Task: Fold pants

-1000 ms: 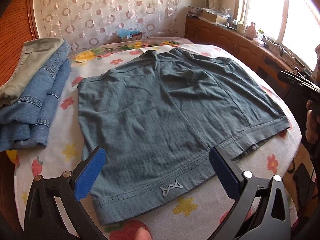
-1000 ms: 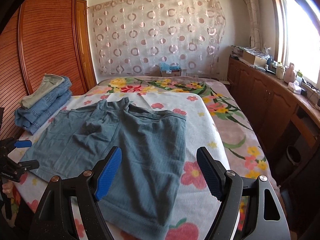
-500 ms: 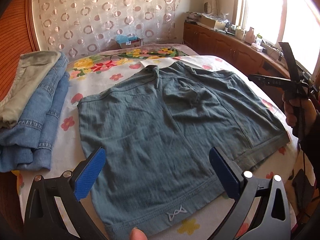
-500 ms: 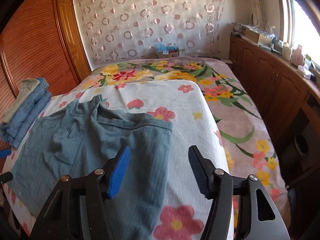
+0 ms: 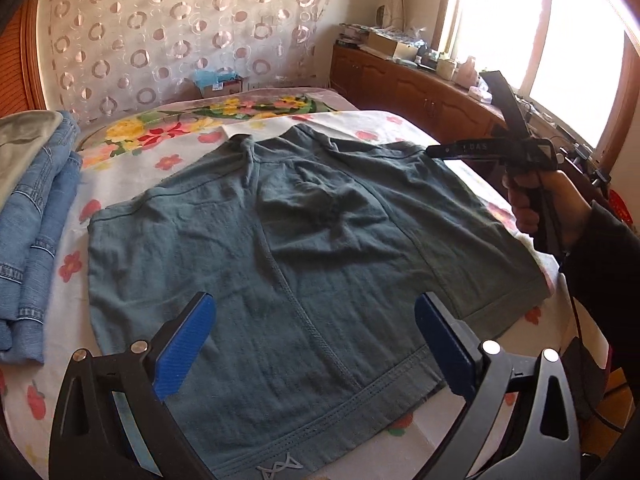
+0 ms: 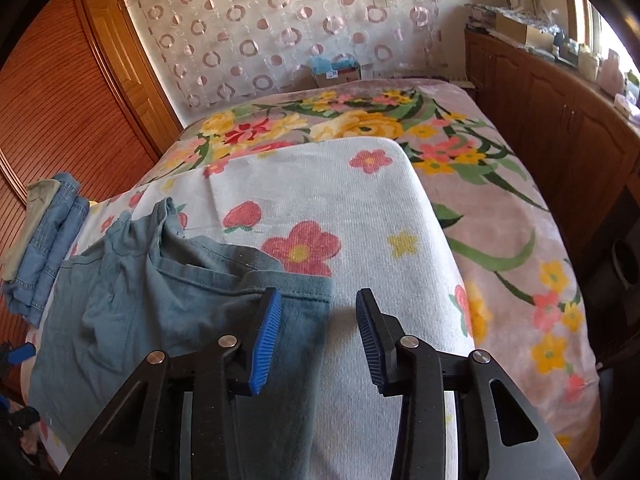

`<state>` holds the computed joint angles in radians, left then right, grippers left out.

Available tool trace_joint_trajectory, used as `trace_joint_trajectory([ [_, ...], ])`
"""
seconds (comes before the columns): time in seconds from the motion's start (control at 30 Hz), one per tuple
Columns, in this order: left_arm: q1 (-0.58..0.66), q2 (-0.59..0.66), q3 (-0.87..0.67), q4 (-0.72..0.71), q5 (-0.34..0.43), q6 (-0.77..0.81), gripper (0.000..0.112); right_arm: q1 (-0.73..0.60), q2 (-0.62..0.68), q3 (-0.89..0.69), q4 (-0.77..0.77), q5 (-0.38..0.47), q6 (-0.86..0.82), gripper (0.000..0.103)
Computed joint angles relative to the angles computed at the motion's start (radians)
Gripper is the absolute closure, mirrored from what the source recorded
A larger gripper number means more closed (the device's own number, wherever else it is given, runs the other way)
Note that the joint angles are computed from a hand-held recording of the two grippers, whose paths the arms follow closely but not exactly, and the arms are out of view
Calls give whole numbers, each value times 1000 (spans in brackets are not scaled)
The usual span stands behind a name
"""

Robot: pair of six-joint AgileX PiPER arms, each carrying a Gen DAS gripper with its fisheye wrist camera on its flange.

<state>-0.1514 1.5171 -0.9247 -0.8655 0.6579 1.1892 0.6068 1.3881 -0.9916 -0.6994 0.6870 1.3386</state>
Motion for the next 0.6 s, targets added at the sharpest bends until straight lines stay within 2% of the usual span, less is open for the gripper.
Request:
trace_joint_trajectory([
  [0.07, -8, 11, 2, 4, -11, -5, 12, -11, -15, -4, 33, 2, -39, 72],
  [0.1, -6, 17, 2, 1, -8, -1, 12, -26, -25, -5, 65, -5, -75, 80],
  [0.2, 4, 29, 3, -17, 2, 19, 13, -28, -24, -25, 110, 10, -147, 90],
  [0.3, 11, 28, 11, -30, 0, 37, 13, -57, -38, -25, 146, -19, -210, 100],
  [0.4, 13, 25, 18, -32, -22, 33, 13, -76, -61, -12, 112, -49, -199, 101],
  [0.47, 18, 24, 19, -30, -30, 24, 13, -51, -87, -2, -1, -11, -90, 101],
  [0.53, 27, 28, 18, -34, -31, 26, 13, -5, -112, 12, -116, 77, 44, 101],
  [0.6, 39, 31, 15, -34, -28, 28, 13, -24, -126, 23, -87, 86, 38, 101],
])
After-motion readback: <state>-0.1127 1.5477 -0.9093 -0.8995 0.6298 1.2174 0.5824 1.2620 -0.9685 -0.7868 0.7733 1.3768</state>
